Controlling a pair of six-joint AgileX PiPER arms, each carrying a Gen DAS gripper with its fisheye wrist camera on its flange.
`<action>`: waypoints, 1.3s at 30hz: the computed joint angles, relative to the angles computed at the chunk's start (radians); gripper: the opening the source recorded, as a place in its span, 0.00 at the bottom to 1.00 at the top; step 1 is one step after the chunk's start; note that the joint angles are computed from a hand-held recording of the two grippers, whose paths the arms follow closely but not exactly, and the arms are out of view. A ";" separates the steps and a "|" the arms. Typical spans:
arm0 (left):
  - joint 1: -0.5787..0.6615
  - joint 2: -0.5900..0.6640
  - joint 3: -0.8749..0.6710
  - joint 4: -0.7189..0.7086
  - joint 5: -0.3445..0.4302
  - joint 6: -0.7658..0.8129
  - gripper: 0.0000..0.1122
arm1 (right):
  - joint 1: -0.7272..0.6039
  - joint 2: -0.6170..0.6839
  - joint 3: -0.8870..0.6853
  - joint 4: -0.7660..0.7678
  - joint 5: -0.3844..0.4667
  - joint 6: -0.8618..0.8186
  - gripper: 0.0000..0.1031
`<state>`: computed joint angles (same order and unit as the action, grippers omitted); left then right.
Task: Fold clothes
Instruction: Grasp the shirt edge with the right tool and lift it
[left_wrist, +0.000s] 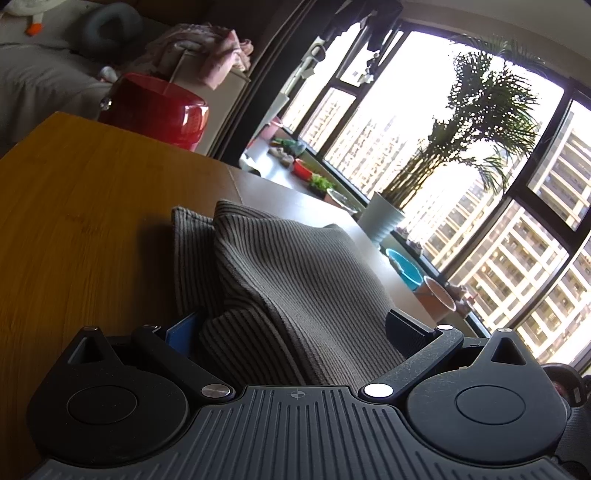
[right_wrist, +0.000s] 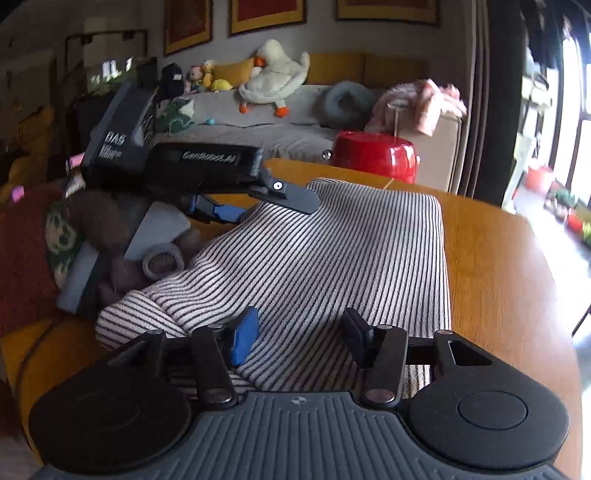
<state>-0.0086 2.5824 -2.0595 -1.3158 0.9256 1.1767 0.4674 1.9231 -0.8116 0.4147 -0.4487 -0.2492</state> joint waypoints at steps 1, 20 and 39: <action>0.002 0.003 -0.004 -0.002 0.004 -0.003 0.92 | 0.009 0.002 0.006 0.011 -0.014 -0.030 0.49; -0.006 -0.030 0.047 -0.006 -0.034 0.034 0.92 | 0.007 -0.103 0.114 0.058 -0.008 -0.041 0.71; 0.100 -0.356 0.417 -0.115 -0.103 0.247 0.92 | -0.017 -0.168 0.083 -0.507 -0.013 0.371 0.16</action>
